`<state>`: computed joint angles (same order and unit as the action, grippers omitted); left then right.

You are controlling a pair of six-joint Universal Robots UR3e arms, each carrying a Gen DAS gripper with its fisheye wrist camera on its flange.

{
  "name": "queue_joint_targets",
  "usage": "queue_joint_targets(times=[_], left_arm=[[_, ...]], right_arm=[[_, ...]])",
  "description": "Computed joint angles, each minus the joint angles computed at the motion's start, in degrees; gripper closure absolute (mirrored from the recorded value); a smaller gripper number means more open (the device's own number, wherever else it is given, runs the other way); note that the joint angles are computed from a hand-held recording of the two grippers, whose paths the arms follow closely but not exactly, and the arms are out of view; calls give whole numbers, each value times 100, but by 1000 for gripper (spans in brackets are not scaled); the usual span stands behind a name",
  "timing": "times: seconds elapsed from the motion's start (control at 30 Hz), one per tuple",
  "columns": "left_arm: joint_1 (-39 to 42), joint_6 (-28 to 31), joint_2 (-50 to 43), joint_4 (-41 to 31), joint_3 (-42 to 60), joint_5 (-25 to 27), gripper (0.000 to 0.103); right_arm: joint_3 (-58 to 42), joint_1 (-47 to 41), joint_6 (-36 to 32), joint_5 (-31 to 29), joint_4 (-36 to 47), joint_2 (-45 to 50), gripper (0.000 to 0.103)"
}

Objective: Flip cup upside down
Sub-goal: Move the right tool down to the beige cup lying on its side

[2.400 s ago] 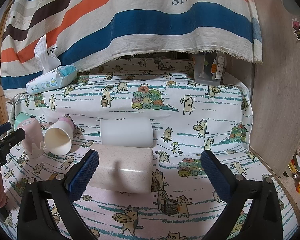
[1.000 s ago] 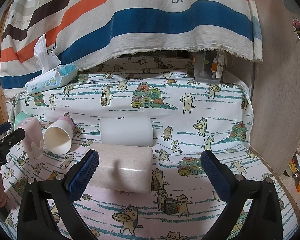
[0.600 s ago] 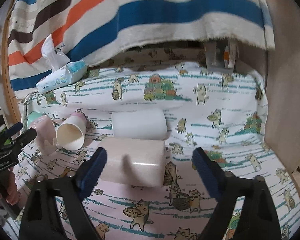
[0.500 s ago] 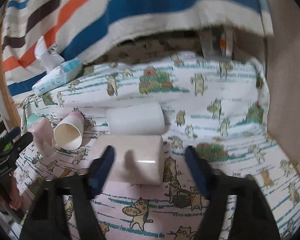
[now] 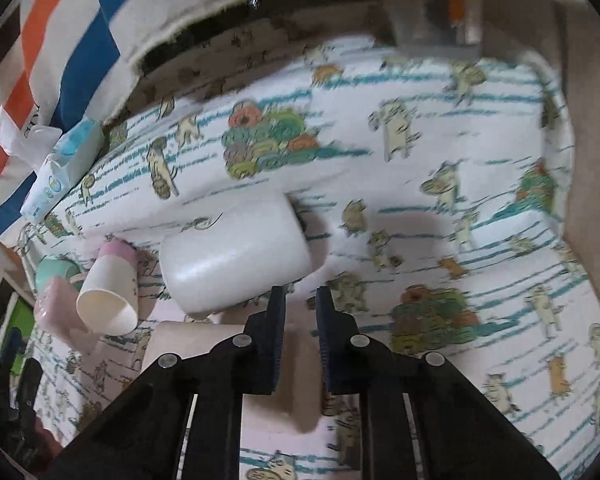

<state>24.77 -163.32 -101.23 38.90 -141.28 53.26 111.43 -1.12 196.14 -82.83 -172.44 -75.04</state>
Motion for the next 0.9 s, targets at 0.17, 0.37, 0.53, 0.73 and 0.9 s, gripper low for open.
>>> queue_joint_targets(times=[0.17, 0.37, 0.53, 0.73, 0.9], left_arm=[[-45, 11, 12, -36, 28, 86, 0], [-73, 114, 26, 61, -32, 84, 0], [-91, 243, 99, -155, -14, 53, 0], [-94, 227, 137, -485, 87, 114, 0], [-69, 221, 130, -387, 39, 89, 0]], right_arm=[[135, 52, 30, 137, 61, -107, 87], [557, -164, -79, 619, 459, -586, 87], [965, -162, -222, 804, 712, -965, 87], [1069, 518, -388, 157, 768, -1078, 87], [1044, 914, -335, 25, 741, -1080, 87]])
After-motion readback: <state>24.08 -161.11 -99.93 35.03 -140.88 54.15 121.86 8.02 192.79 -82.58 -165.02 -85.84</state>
